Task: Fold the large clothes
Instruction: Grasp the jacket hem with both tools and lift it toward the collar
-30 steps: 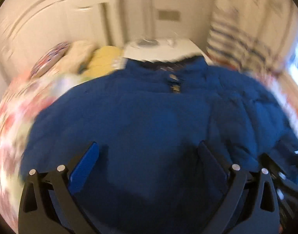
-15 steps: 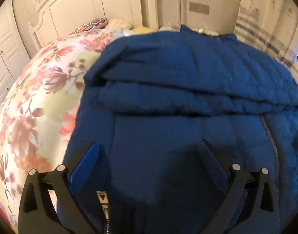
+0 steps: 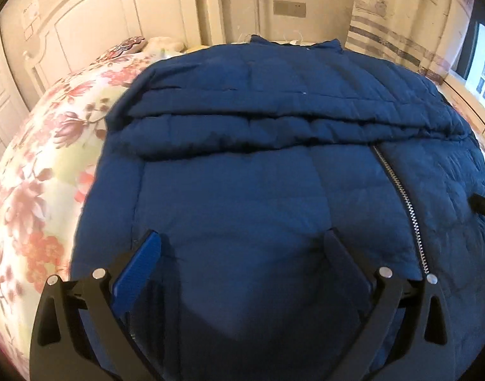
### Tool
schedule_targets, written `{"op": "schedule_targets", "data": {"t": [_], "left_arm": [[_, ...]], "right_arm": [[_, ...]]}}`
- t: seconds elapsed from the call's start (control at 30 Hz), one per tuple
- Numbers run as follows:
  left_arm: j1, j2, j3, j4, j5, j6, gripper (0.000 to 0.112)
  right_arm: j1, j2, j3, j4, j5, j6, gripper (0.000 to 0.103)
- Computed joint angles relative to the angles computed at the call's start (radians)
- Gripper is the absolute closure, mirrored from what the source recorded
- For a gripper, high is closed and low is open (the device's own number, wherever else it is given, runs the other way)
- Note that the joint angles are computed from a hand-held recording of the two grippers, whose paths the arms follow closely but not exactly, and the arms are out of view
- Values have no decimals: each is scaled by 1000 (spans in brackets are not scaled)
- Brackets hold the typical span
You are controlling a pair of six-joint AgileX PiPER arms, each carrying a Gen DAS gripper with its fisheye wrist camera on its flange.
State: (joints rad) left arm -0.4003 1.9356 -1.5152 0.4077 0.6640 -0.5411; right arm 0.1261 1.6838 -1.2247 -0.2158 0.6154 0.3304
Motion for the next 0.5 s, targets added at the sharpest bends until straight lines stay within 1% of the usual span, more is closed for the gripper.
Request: {"op": "schedule_targets", "data": {"t": [0.03, 0.07, 0.1, 0.13, 0.2, 0.27, 0.3, 0.33, 0.37, 0.4, 0.43, 0.47, 0.5], "left_arm": [[-4, -16, 13, 53, 5, -56, 11], [7, -47, 48, 78, -27, -102, 12], [36, -72, 76, 63, -68, -113, 12], [60, -92, 95, 44, -88, -131, 12], [92, -107, 100, 36, -80, -195, 12], [110, -121, 109, -41, -95, -165, 12], [91, -135, 131, -49, -115, -161, 12], [54, -142, 146, -17, -121, -165, 12], [-3, -135, 143, 55, -88, -170, 12], [-53, -113, 129, 141, -41, -202, 12], [-107, -73, 109, 231, 20, -229, 11], [-143, -44, 100, 291, 56, -245, 11], [-149, -48, 108, 311, 52, -271, 11]], "right_arm": [[12, -21, 13, -42, 3, 40, 10], [20, -54, 41, -71, -26, 68, 10], [27, -77, 60, -85, -49, 82, 10], [38, -100, 81, -101, -75, 99, 9], [66, -108, 87, -106, -85, 109, 9], [110, -84, 78, -67, -82, 57, 9], [145, -71, 79, -70, -87, 42, 9], [187, -63, 88, -101, -98, 52, 9], [218, -54, 91, -125, -92, 59, 9], [271, -24, 70, -184, -45, 92, 9], [287, -8, 59, -203, -22, 95, 9], [274, -8, 63, -182, -34, 79, 8], [255, -4, 61, -121, -35, 35, 8]]}}
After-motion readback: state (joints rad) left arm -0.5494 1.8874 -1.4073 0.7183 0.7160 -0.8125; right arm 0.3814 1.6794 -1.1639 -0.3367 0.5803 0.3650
